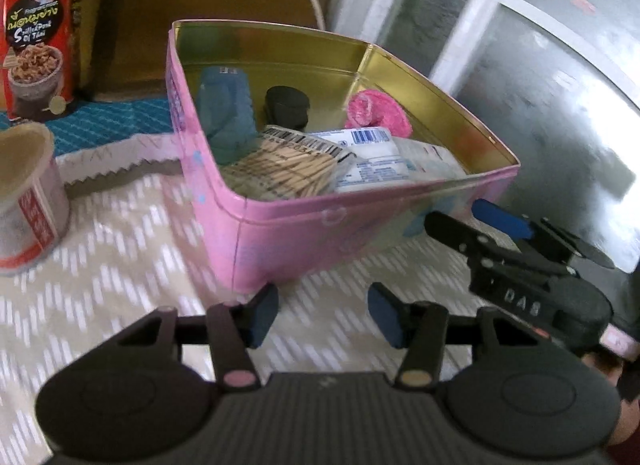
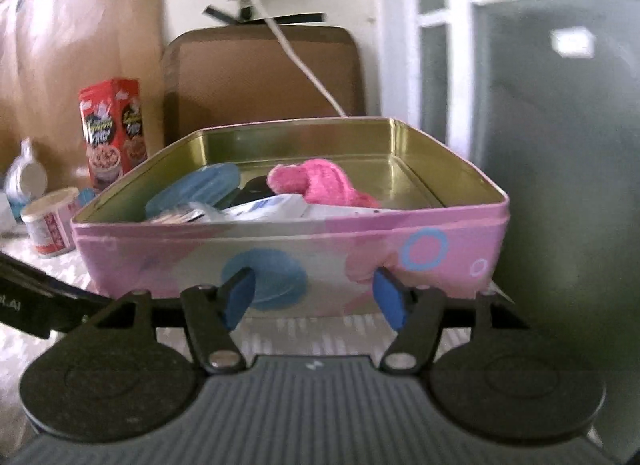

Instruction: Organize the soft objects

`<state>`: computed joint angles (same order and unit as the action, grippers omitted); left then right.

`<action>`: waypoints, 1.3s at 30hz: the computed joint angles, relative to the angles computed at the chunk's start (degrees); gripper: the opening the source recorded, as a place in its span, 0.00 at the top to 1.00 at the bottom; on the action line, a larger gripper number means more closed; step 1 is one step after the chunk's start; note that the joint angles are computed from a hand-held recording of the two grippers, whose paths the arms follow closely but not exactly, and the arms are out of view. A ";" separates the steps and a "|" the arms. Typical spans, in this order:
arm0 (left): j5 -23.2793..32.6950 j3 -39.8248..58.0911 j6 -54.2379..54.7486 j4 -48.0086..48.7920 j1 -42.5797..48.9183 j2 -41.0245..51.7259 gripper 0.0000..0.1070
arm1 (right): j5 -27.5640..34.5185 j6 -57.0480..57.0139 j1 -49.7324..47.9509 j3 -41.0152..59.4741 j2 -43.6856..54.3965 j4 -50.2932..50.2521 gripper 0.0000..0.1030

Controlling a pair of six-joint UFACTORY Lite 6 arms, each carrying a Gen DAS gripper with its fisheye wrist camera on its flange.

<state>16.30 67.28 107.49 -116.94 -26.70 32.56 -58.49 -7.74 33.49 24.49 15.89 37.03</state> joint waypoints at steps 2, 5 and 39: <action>-0.56 3.95 -6.86 6.18 0.83 2.38 0.53 | 1.82 -1.72 -1.29 3.86 2.52 -1.34 0.35; 0.26 4.56 -16.38 15.41 1.75 1.76 0.50 | 2.66 -0.72 -0.66 4.24 2.31 -2.54 0.35; 23.30 -23.68 -3.05 15.47 35.79 -15.85 0.41 | 17.87 -9.39 21.40 32.13 20.37 5.28 0.23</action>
<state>39.59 43.60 104.43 -101.47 9.09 16.71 -40.62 -17.13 54.89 56.62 36.26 42.30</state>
